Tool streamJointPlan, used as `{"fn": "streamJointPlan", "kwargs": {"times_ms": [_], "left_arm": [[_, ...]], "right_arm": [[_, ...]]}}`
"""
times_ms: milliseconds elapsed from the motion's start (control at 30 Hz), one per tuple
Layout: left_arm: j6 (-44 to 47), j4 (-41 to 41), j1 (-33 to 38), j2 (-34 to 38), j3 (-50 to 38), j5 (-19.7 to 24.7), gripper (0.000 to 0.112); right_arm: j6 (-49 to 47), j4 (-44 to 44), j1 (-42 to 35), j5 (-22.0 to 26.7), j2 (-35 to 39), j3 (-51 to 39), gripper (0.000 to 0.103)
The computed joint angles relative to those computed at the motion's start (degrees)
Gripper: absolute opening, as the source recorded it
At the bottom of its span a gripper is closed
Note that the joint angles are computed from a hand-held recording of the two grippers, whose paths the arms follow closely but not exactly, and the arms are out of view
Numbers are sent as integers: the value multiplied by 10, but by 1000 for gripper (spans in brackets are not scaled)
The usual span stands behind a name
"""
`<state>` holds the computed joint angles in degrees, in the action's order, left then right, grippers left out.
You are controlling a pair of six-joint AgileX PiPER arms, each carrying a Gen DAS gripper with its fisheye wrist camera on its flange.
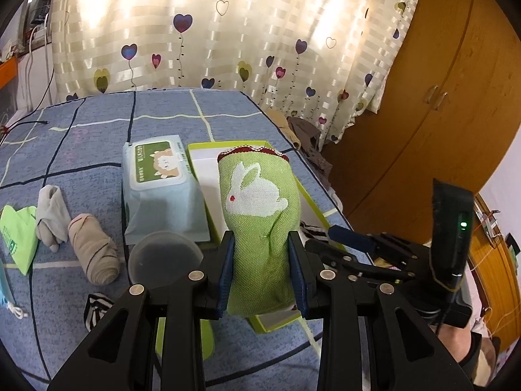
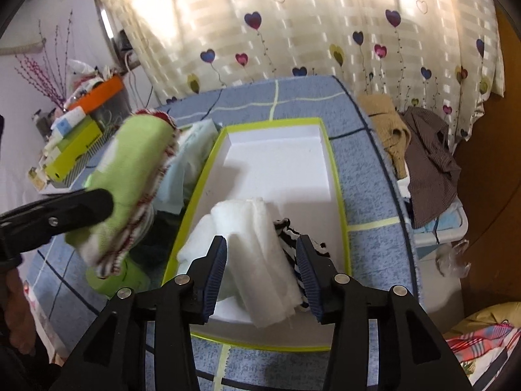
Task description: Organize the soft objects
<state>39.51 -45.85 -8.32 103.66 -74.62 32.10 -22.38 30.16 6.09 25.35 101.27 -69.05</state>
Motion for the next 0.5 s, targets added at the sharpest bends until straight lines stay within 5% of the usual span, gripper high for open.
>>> {"fn": "streamJointPlan", "kwargs": {"times_ms": [500], "left_arm": [[-198,152,-46,103,-145,24,33]], "right_arm": [[-113,106,-38,7,-19,19,43]]}}
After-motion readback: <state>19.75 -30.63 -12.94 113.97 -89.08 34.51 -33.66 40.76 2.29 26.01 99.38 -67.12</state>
